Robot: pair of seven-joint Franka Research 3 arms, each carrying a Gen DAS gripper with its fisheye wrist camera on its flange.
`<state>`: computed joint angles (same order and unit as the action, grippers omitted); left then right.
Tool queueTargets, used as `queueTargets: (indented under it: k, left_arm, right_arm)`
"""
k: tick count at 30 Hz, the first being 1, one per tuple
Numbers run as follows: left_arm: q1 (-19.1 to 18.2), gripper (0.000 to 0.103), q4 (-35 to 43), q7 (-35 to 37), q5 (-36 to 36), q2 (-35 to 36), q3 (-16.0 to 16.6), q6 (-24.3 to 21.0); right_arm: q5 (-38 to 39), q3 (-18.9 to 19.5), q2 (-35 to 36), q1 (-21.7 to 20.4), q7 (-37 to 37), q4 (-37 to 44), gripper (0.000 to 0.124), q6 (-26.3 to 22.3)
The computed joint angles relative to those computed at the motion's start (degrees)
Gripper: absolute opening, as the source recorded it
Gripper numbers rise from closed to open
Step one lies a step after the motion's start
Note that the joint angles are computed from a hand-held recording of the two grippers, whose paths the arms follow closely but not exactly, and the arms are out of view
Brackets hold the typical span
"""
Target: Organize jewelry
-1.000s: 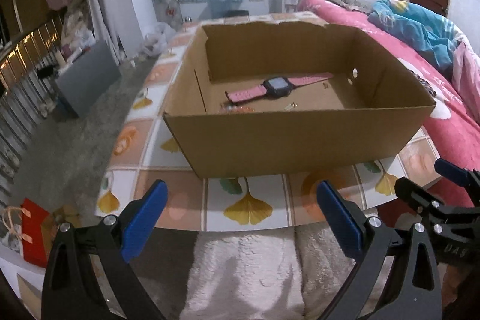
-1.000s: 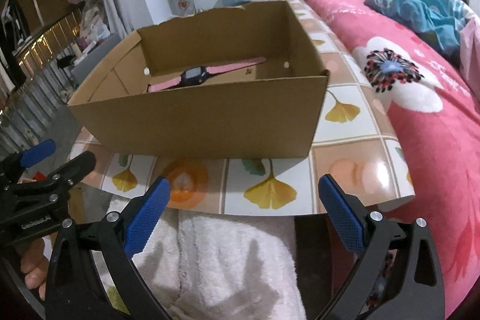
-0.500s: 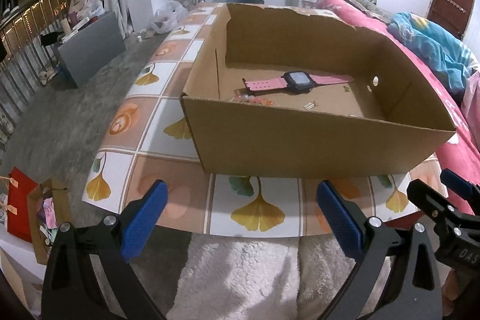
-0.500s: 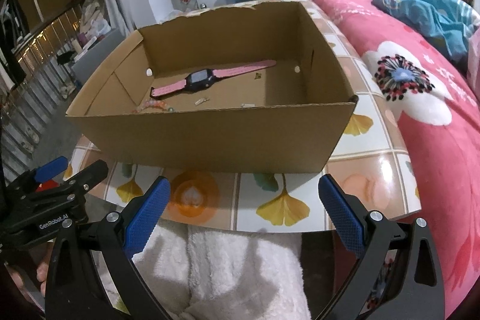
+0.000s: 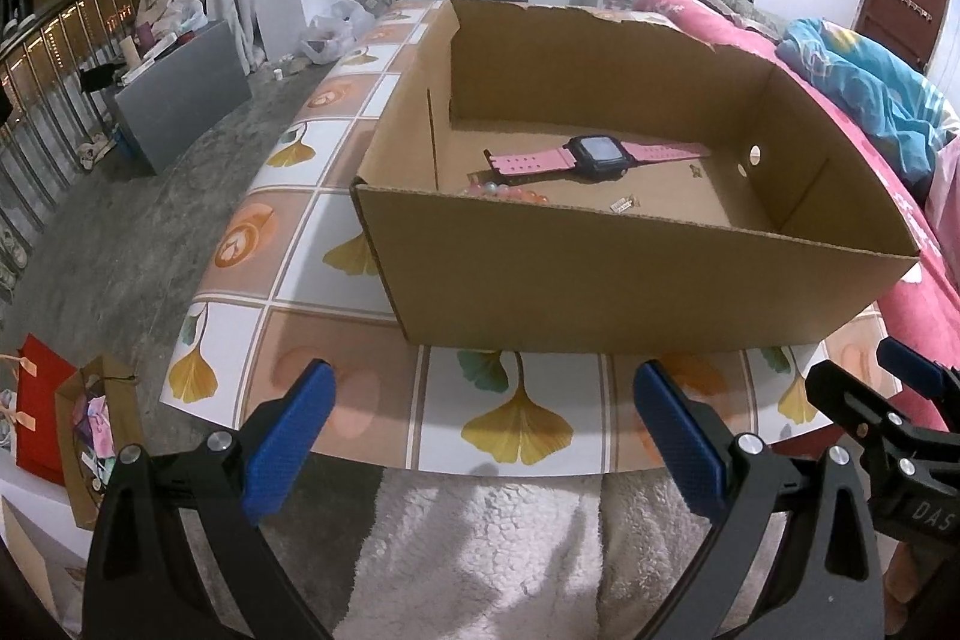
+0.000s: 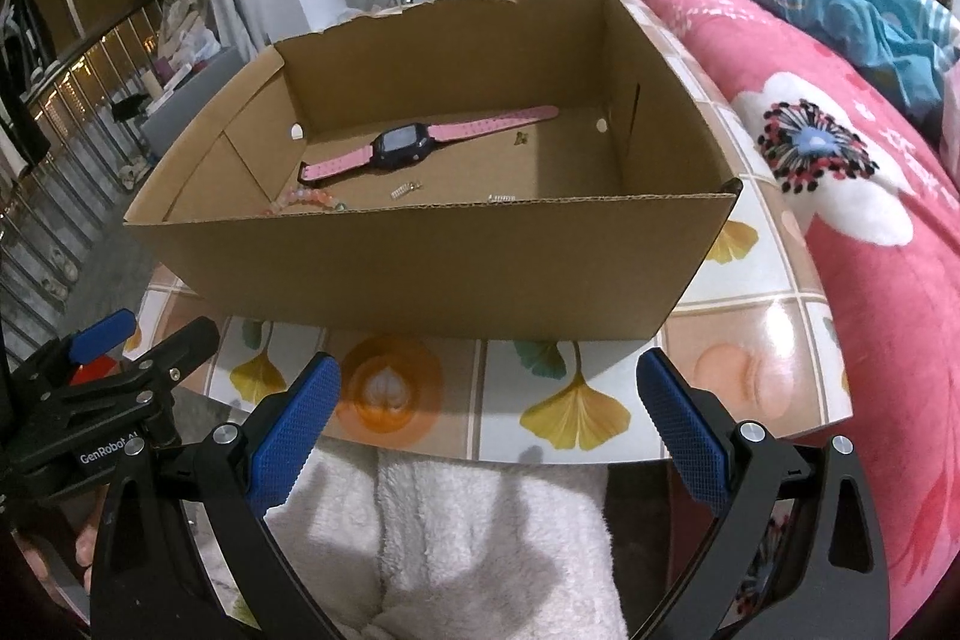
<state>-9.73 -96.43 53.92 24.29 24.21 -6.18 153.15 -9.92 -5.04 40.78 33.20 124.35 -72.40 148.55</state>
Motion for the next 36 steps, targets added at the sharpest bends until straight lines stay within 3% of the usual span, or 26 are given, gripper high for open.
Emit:
queueTargets:
  k: [36]
  left_arm:
    - [-0.9, 0.098, 0.2, -0.9, 1.8, 0.0, 0.2, -0.6]
  right_arm:
    - [-0.4, -0.3, -1.0, 0.1, 0.9, -1.7, 0.095, 0.7]
